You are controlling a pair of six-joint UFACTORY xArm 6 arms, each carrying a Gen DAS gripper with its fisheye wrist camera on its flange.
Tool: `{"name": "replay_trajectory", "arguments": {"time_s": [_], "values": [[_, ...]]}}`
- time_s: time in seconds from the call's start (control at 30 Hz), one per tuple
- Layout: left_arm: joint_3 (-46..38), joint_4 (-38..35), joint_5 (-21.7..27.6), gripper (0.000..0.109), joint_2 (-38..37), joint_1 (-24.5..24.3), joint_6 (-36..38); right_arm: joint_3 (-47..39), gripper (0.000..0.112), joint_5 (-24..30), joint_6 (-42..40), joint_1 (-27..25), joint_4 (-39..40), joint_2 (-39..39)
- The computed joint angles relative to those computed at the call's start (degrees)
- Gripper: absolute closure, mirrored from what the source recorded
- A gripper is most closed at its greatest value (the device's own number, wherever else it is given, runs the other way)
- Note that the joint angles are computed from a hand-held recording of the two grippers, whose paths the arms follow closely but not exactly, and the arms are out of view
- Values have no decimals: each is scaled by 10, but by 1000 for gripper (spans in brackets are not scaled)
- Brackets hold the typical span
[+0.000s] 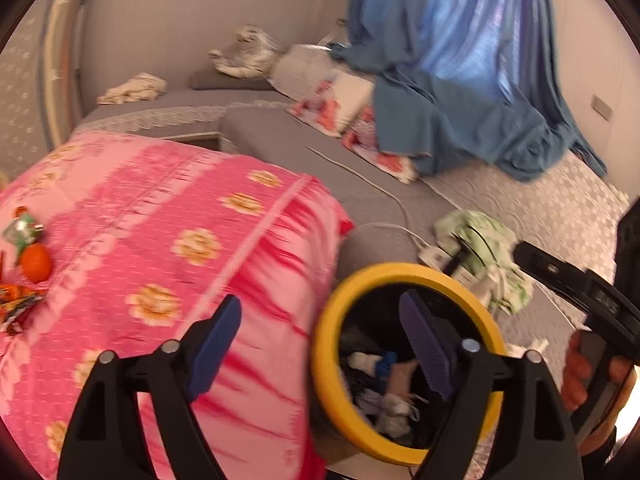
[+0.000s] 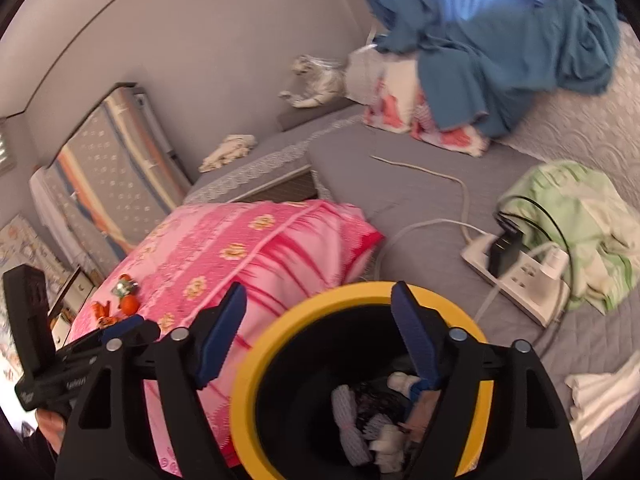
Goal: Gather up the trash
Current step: 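Open both tools to drop the white cloth and beige fabric into the bin, then move both open tools back toward the orange wrappers on the bed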
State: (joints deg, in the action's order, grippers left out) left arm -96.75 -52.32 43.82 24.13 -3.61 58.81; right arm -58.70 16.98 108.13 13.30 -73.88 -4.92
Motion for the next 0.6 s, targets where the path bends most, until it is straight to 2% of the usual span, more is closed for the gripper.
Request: {"name": "replay_trajectory", "arguments": {"time_s": [0.07,0.17,0.3,0.43,0.53,0.6], "values": [[-17,7,-18,23,12,14,-19,-21,33,-8,1,6,-11,15],[-53,26,-24,22,36,39,-53,-53,29,-17,-20,16,-8,40],[-105,61,-34,22,74,74,-103,-122,26,-34,-91,36,30,99],[-163,96,-34,22,115,107,-156,-209,26,-46,-205,57,120,177],[-223,139,-38,22,157,129,-205,-283,26,-60,-315,70,221,243],[-294,164,-14,22,202,146,-248,-343,26,-56,-396,82,293,291]]}}
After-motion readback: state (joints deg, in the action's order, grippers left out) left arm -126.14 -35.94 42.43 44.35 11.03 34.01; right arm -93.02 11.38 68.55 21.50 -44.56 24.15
